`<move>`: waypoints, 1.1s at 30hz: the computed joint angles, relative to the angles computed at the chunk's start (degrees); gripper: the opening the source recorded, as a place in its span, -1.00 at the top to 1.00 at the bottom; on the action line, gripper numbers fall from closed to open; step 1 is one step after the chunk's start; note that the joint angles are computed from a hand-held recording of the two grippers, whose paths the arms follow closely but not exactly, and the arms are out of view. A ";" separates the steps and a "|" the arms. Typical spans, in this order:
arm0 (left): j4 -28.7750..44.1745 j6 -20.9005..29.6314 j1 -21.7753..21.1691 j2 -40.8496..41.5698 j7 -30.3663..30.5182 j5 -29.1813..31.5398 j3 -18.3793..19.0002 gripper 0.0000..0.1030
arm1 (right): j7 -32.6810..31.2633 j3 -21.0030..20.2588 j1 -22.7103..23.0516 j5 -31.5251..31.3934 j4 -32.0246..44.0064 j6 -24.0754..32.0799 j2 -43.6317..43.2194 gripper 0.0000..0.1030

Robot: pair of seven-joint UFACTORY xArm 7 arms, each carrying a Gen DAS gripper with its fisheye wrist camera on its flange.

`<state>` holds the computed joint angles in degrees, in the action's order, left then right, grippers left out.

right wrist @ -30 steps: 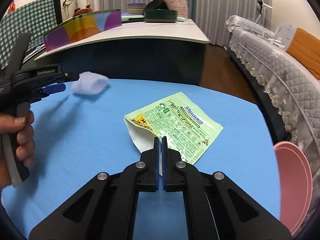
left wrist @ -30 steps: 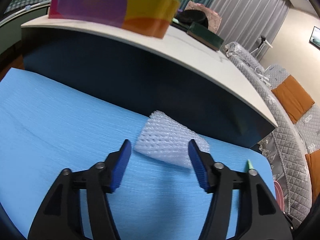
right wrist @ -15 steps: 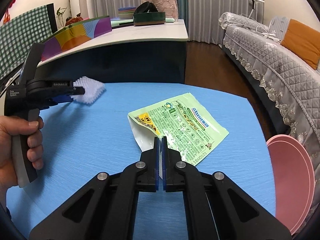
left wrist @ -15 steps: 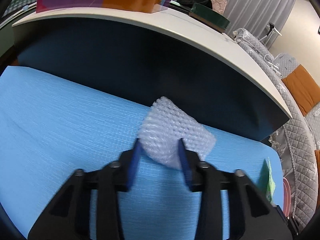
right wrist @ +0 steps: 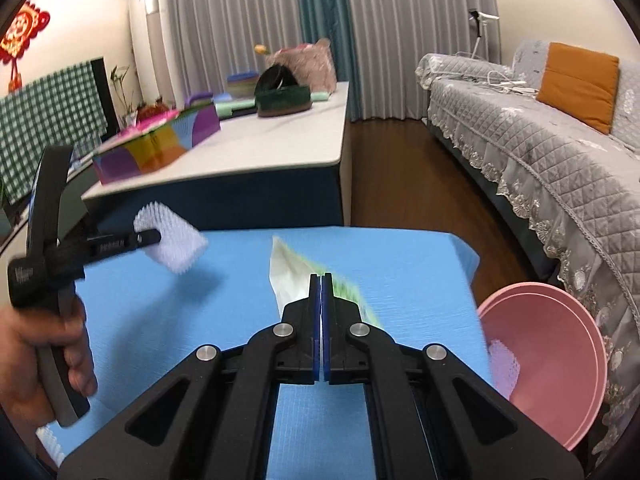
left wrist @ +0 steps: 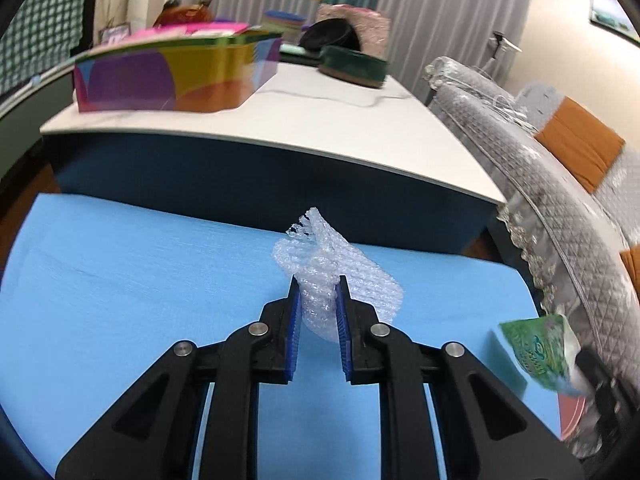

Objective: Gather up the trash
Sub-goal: 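Carry the white foam sleeve and green packet over the pink bin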

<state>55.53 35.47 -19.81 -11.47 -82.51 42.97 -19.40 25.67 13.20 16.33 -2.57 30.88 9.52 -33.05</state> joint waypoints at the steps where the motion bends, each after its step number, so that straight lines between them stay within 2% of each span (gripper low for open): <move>1: 0.53 0.85 -0.33 0.11 0.24 0.15 -0.49 0.69 | 0.17 -0.44 0.18 0.33 -0.62 0.33 -1.37 0.99; 8: 2.33 4.25 -2.58 -0.48 2.77 0.38 -2.24 0.69 | 0.67 -2.08 0.16 1.75 -2.28 1.92 -6.62 0.99; 22: 6.70 4.94 -6.24 3.45 2.17 3.58 -3.45 0.69 | 0.04 -2.76 -1.89 1.90 -3.67 3.07 -10.94 0.99; 33: 14.51 2.81 -13.09 12.36 1.01 9.56 -0.10 0.69 | -2.14 -5.64 -4.52 2.31 -5.85 3.89 -14.16 0.99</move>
